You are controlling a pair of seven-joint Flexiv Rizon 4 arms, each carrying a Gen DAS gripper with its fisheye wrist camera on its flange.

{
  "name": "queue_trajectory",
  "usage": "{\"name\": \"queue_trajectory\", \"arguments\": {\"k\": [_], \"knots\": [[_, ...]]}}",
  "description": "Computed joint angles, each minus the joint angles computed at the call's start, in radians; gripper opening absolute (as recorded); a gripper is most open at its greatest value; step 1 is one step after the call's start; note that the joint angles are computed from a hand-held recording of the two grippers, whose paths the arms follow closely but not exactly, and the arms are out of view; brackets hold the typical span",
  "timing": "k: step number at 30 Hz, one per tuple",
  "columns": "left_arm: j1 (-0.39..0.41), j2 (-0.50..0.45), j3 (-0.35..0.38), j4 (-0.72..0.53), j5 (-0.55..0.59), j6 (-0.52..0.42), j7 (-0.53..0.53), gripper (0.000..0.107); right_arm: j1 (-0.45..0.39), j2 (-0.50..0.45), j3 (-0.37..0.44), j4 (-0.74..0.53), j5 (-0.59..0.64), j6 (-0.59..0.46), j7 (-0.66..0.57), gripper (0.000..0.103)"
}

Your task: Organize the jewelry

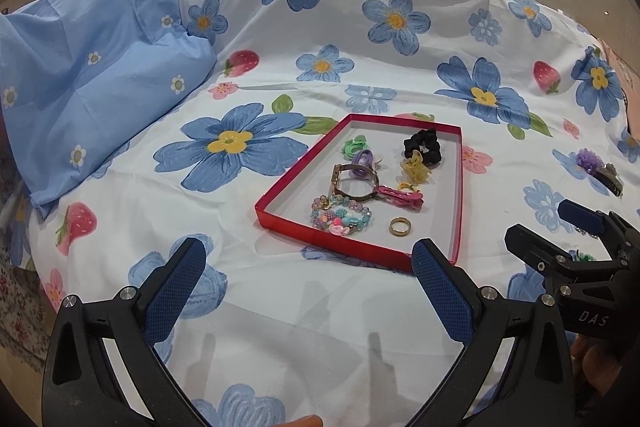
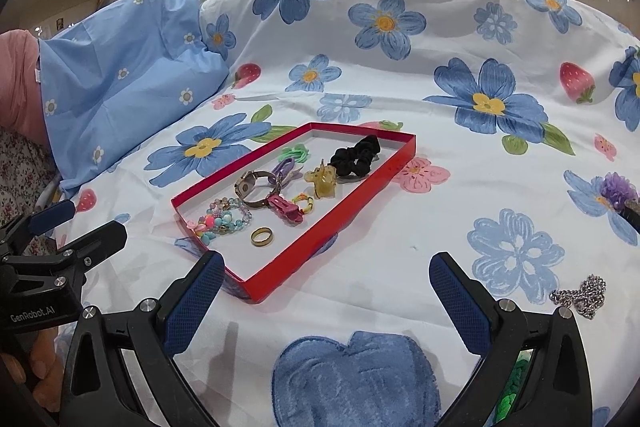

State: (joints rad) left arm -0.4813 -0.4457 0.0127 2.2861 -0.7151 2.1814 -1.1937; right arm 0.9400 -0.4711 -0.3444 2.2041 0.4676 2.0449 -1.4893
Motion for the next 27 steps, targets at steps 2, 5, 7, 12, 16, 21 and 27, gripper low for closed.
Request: {"name": "queue_trajectory", "arguments": {"k": [2, 5, 7, 12, 16, 21, 27], "knots": [[0.006, 0.002, -0.003, 0.001, 0.011, -0.002, -0.005, 0.103, -0.004, 0.003, 0.004, 0.001, -0.001, 0.0, 0.002, 0.103], [0.007, 0.003, -0.002, 0.001, 0.017, -0.003, -0.008, 0.103, 0.005, 0.004, -0.003, 0.002, 0.005, 0.0, -0.001, 0.103], [0.005, 0.003, 0.001, 0.001, 0.015, -0.002, -0.006, 0.103, 0.006, 0.004, -0.003, 0.002, 0.006, 0.001, -0.002, 0.103], [0.003, 0.005, 0.003, -0.001, 0.012, -0.005, -0.004, 0.103, 0.006, 0.009, -0.002, 0.004, 0.003, -0.004, -0.001, 0.103], [0.0, 0.004, 0.003, -0.002, 0.006, -0.003, -0.002, 0.103, 0.008, 0.01, -0.003, 0.004, 0.002, -0.004, -0.001, 0.103], [0.0, 0.003, 0.004, -0.003, 0.006, -0.004, 0.001, 0.103, 0.01, 0.007, -0.006, 0.003, 0.003, -0.004, 0.0, 0.103], [0.009, 0.005, 0.001, 0.001, 0.013, -0.007, -0.004, 0.103, 0.011, 0.008, -0.006, 0.004, 0.003, -0.005, 0.002, 0.103]]}}
